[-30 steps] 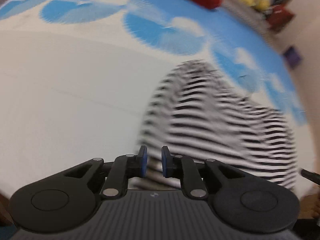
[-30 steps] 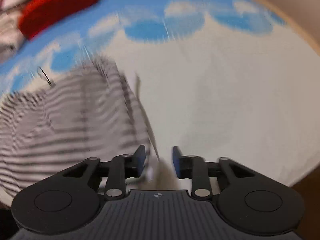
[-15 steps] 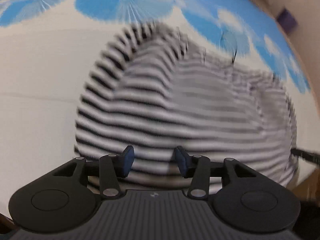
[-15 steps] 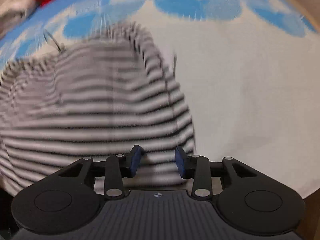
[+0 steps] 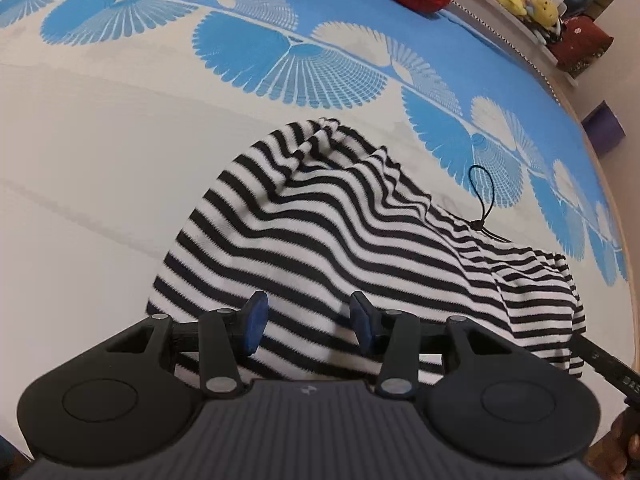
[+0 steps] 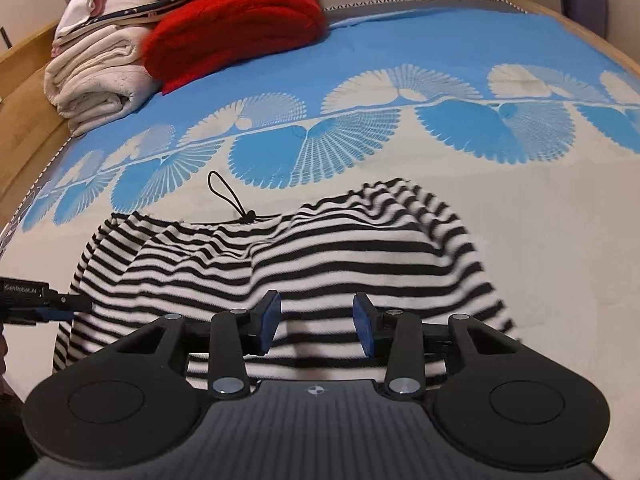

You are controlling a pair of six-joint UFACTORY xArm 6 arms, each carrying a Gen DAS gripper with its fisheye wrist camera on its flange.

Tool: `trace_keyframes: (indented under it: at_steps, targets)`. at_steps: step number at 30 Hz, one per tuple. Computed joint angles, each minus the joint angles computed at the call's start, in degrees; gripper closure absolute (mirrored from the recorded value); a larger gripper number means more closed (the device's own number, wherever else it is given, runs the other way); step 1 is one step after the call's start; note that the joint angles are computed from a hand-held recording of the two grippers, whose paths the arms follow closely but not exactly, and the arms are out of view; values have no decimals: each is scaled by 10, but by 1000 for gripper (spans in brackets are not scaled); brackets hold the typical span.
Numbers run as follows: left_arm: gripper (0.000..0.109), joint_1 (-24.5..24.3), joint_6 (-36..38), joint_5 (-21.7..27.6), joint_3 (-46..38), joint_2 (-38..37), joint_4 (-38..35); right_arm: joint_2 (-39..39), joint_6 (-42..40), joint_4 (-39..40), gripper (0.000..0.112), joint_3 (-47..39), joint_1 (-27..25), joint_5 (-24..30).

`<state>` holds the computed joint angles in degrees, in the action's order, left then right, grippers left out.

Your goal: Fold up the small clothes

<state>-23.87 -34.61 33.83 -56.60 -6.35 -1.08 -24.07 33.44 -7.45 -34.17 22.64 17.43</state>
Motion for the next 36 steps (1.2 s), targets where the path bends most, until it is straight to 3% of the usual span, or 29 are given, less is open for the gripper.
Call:
trace_keyframes:
  at_steps: [2,4,6,9,12,15,21,29,36]
  targets:
    - [59,-4,-11,5,-9,10,6,33,32,-32,71,-30,1,31]
    - [59,-7,-21,15,-18,20,5,53,81,-78,70,-62,9,107]
    - [59,-8,-33,17,-22,26,9,80,108,-76,67,-88,8,159]
    - [59,-8,-32,13,-17,18,16,84,155,-62,67,-86,-2,143]
    - [59,-3,-15,-1,5,-10,14,63,197,-130,66,-78,3,148]
    - [59,5,11,-11,39,-54,4,2,230,-218,66,-44,6,131]
    - [62,22,64,2,111,-150,-14,-186,223,-247,64,53,3,110]
    - [66,33,87,51,181,-235,-57,-375,223,-215,59,132,42,207]
    - [65,25,15,62,222,-253,-87,-430,222,-185,59,169,26,253]
